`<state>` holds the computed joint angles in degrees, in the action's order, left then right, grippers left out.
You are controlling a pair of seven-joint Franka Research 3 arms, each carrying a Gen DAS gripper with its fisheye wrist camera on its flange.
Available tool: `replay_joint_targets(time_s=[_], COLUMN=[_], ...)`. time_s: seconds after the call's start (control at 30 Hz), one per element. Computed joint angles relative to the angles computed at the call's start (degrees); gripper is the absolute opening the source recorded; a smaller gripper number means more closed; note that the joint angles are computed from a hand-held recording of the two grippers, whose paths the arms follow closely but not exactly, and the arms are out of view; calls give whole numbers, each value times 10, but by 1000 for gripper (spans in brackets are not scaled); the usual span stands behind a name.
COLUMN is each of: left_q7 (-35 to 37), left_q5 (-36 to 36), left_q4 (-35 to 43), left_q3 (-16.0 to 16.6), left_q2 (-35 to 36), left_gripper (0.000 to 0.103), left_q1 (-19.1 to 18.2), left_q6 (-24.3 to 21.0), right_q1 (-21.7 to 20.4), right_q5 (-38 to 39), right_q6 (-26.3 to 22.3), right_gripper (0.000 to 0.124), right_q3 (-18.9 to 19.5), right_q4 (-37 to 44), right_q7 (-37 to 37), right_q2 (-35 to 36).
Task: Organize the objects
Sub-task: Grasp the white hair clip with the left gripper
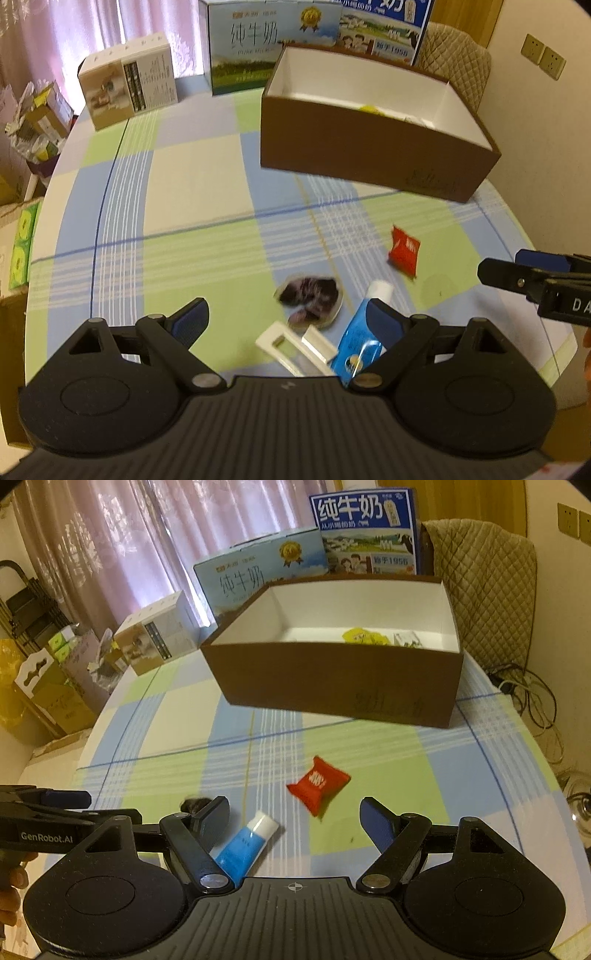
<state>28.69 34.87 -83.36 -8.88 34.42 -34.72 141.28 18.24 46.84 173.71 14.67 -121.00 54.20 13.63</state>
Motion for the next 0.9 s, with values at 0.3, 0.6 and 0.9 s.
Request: replay_joint_targets(time_s=[0.3, 0.6, 0.9], left_q7=[11, 28, 43], left_q5=[-25, -48, -72], left_q4=[-11, 10, 43], left_q3=[-11, -14, -13], left_q2=[6, 29, 61], left_gripper=[90, 90, 90], left_q1=[6, 5, 2], left_q6=[1, -8, -26], right_q1=[13, 15, 12], right_q5=[-34, -70, -108], right_q6=[-17, -36, -53], right_gripper=[75, 75, 75], right_q3=[-12, -22, -35], right_q4=[-8, -8, 3], right_q7=[34, 68, 105], right_q2=[5, 14, 30])
